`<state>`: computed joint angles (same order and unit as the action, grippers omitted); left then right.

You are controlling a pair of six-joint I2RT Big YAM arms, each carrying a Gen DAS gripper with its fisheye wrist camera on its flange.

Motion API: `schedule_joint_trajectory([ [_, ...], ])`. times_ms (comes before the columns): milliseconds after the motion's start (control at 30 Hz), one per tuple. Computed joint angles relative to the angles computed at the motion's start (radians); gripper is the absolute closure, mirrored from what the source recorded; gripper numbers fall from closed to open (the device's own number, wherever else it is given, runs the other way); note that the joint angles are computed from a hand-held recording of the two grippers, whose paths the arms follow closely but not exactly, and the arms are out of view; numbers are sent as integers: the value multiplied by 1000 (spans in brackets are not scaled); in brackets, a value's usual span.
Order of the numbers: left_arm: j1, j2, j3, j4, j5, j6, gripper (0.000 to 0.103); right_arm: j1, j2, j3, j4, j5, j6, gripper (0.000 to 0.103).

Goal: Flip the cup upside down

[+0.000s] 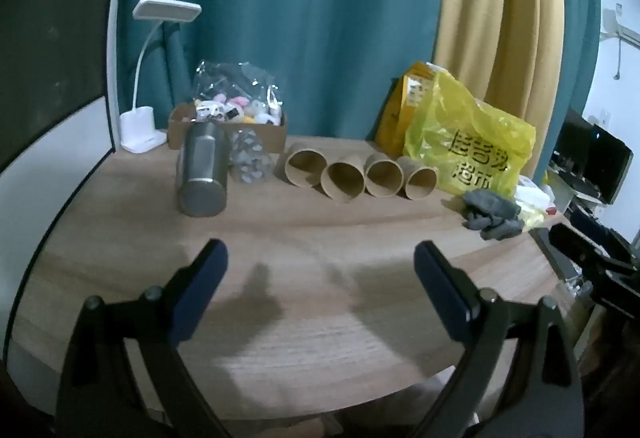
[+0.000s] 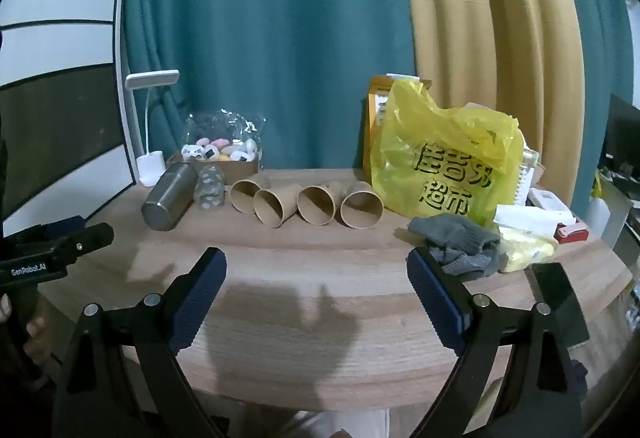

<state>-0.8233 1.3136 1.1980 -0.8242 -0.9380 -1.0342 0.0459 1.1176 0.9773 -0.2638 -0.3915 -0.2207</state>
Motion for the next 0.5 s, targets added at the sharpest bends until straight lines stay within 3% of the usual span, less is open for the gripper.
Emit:
schedule_joint_trajectory([
  [500, -2, 6, 12, 7, 15, 41, 8, -7, 15, 6, 3, 2, -14, 9],
])
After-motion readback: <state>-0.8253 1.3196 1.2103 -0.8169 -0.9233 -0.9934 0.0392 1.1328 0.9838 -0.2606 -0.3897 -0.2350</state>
